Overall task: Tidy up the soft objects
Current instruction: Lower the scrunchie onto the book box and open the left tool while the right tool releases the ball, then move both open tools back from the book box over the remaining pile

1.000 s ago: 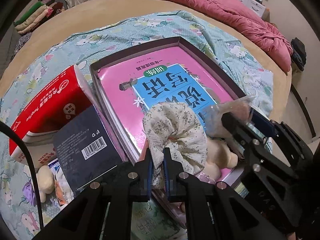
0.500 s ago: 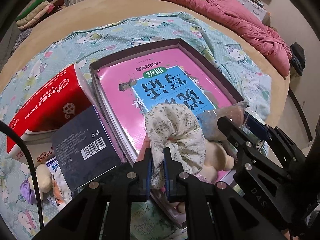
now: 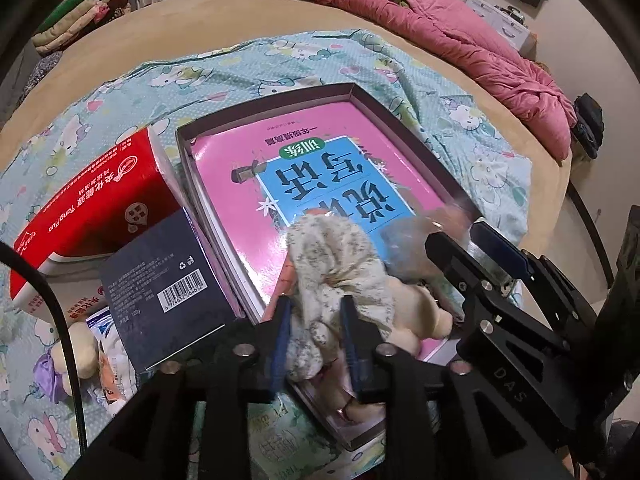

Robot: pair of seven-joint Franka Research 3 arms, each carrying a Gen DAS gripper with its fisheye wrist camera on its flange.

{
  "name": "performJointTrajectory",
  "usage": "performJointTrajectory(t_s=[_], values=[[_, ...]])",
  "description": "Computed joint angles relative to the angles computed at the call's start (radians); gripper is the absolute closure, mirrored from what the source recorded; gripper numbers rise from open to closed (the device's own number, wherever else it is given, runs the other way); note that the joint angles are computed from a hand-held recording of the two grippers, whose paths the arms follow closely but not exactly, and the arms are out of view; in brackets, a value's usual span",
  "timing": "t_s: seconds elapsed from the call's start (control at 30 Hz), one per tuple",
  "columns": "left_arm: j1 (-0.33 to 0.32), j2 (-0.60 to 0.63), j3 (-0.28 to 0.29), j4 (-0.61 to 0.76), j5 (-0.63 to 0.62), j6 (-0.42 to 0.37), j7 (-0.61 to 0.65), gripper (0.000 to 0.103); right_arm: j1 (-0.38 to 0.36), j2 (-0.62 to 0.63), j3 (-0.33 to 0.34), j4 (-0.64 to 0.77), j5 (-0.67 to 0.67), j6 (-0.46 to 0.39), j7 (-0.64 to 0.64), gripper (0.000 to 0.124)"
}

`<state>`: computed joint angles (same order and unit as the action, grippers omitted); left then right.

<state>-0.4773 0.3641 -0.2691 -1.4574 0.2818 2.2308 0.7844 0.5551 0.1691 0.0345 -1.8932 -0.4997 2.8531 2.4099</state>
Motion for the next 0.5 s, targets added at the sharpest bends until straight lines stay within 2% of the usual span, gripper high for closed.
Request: performJointTrajectory(t_s=[0.23,0.37,0.5], values=[[-0.001,-0.015,-0.002,-0.014,0.007,0.017,0.001,0.065,0.003,-0.006,-0.007,-0.007,-0.026,0.011,0.030,0.066],[0.004,-0.032,-0.005,-0.037,0.002,0.042,0.000,0.057,0.007,-0.013,-0.015,-0.012,-0.069,0.018,0.074,0.065],[0.002,-0.049,-0.005,-0.053,0.012,0.058,-0.004,0.052,0.006,-0.025,-0.020,-0.021,-0.129,0.029,0.132,0.058]])
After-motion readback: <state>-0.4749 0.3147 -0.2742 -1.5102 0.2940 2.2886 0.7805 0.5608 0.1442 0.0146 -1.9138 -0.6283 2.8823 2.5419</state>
